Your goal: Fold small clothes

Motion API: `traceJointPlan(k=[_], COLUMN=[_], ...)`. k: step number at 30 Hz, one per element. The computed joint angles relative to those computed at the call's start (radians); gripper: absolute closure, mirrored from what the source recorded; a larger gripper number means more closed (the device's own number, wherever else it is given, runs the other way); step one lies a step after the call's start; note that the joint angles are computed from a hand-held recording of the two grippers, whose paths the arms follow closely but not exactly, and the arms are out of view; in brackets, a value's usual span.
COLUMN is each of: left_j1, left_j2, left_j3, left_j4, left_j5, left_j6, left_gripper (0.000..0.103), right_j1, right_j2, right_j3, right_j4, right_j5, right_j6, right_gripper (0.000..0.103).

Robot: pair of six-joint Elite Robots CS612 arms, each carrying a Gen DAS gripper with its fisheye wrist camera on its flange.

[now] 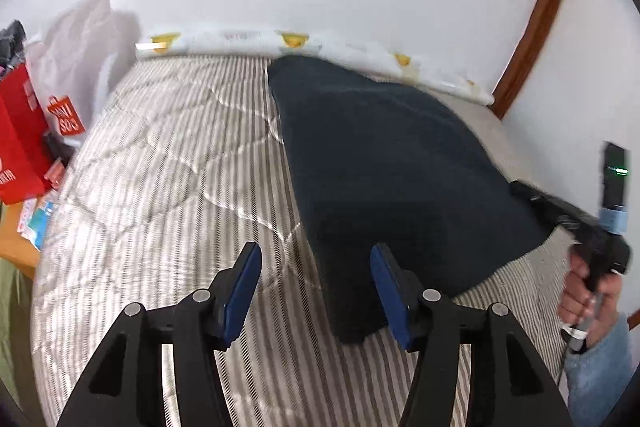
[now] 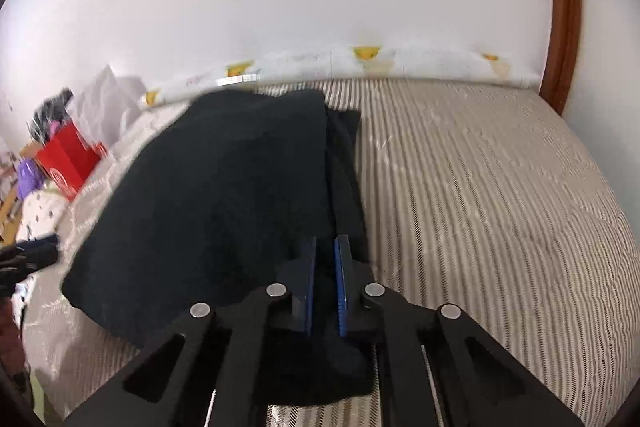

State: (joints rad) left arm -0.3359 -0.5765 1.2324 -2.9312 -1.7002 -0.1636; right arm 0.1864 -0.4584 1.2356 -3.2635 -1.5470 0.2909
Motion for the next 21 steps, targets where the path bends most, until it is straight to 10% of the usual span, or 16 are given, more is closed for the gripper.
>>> traceJointPlan(k=[11,16,21], left_j1=[0.003,0.01,0.019], left_j2=[0.017,0.057,0.107], left_j3=[-0.042,-0.142,-0.25], left_j4=[0.059,0.131,0.18], left_j5=[-0.005,0.006,0.004], left_j6=[0.022,0.037,0.058], left_gripper=[0.048,0.048,0.048], right_j1=[-0.01,-0.028,-0.027], right_j2=[-0.012,0.012,0.095], right_j3=[-0.015,-0.145,-0.362], right_j4=[0.105,0.227,0.408], right_j5=[-0.013,0.043,0.067], right_j6=[-0.029,-0.009,-0.046], right_gripper=[0.09,0.06,0.06])
